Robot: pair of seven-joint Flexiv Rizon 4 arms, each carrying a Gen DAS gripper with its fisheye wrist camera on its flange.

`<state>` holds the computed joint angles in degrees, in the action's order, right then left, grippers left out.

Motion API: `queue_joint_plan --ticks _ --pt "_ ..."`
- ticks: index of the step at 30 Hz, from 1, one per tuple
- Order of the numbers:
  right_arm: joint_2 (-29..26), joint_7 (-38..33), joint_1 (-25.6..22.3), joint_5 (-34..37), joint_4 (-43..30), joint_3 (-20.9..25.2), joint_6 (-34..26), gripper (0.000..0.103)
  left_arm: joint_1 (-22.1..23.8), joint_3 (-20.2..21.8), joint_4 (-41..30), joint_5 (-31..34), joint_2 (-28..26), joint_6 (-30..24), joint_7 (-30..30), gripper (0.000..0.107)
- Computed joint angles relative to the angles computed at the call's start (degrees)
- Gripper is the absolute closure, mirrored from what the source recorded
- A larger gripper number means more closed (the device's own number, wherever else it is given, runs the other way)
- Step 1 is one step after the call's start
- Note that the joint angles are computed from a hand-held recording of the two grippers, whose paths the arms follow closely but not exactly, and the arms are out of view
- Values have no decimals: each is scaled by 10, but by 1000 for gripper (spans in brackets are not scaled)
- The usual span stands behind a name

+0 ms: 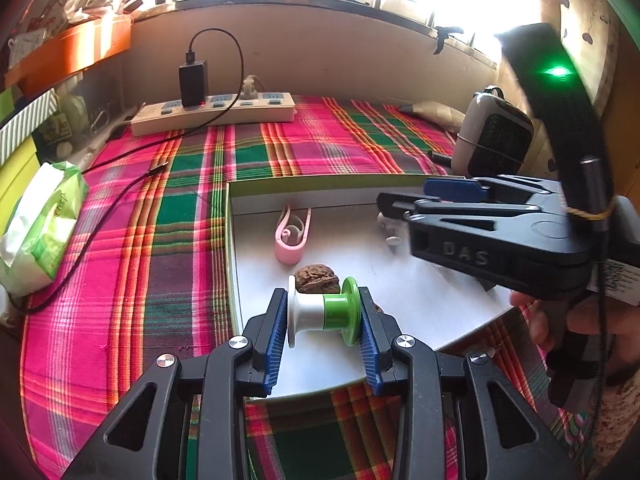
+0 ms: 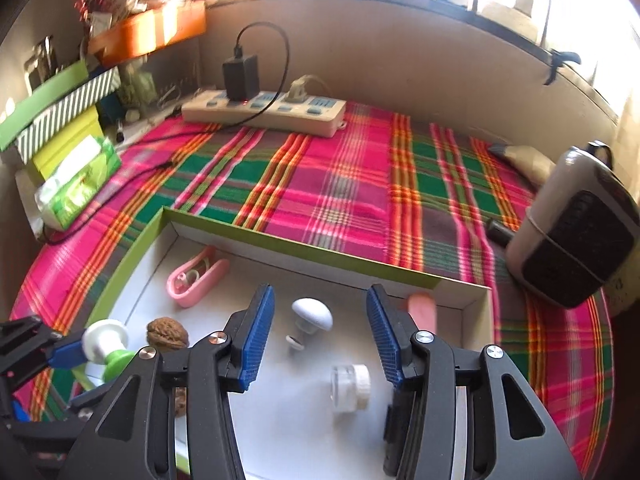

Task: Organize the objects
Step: 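Open the right tool to drop the white knob while the left holds the spool, then lower the green-and-white spool into the tray and open the left tool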

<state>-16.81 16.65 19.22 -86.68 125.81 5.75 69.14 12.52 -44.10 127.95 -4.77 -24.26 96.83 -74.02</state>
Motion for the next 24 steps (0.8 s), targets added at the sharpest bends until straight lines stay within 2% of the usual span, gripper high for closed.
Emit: queue_joint_plan --ticks 8,18,24 --pt "35 75 -16 -48 24 9 -4 54 -20 11 -14 -13 -1 -15 2 75" --pt "37 96 -24 -59 30 16 -2 54 -48 33 -24 -40 -2 -22 13 75" --pt "35 100 -25 -65 29 17 0 54 -75 65 -24 -55 8 -28 9 76"
